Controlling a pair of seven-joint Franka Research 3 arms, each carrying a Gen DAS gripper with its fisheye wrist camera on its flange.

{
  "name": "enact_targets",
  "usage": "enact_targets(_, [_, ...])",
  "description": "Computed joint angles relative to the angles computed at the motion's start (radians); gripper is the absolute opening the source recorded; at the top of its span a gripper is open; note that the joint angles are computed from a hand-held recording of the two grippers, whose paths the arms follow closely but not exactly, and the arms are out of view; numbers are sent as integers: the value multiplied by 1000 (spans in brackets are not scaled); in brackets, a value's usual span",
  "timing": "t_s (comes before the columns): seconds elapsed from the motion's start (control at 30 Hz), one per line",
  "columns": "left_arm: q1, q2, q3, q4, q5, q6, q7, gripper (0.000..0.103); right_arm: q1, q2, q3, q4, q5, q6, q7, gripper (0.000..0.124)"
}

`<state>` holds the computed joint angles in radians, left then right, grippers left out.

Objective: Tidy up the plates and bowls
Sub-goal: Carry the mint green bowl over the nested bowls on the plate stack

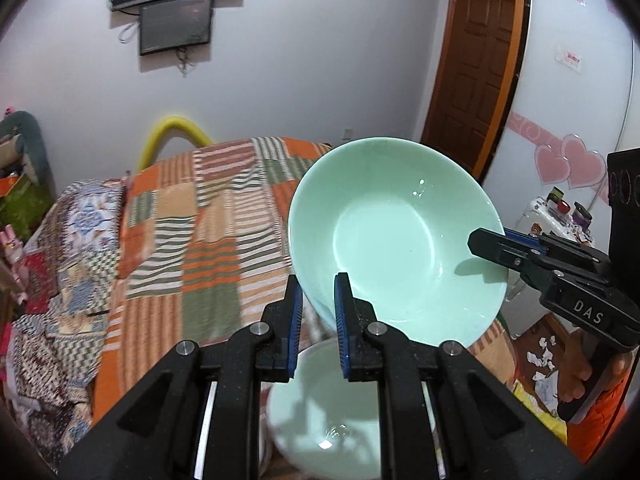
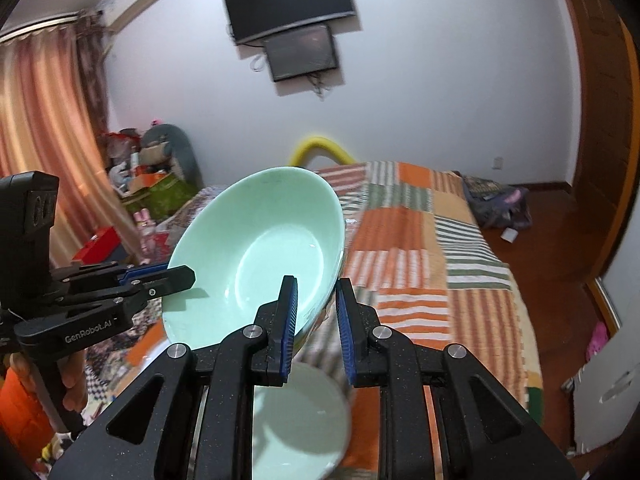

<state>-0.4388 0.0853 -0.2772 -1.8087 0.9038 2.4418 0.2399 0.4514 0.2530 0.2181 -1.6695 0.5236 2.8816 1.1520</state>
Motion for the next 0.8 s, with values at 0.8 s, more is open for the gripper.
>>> enact_targets(0.8, [147,-452,-85,-584,-173,49,-137,15,147,128,24,60,-95,-91,71,18])
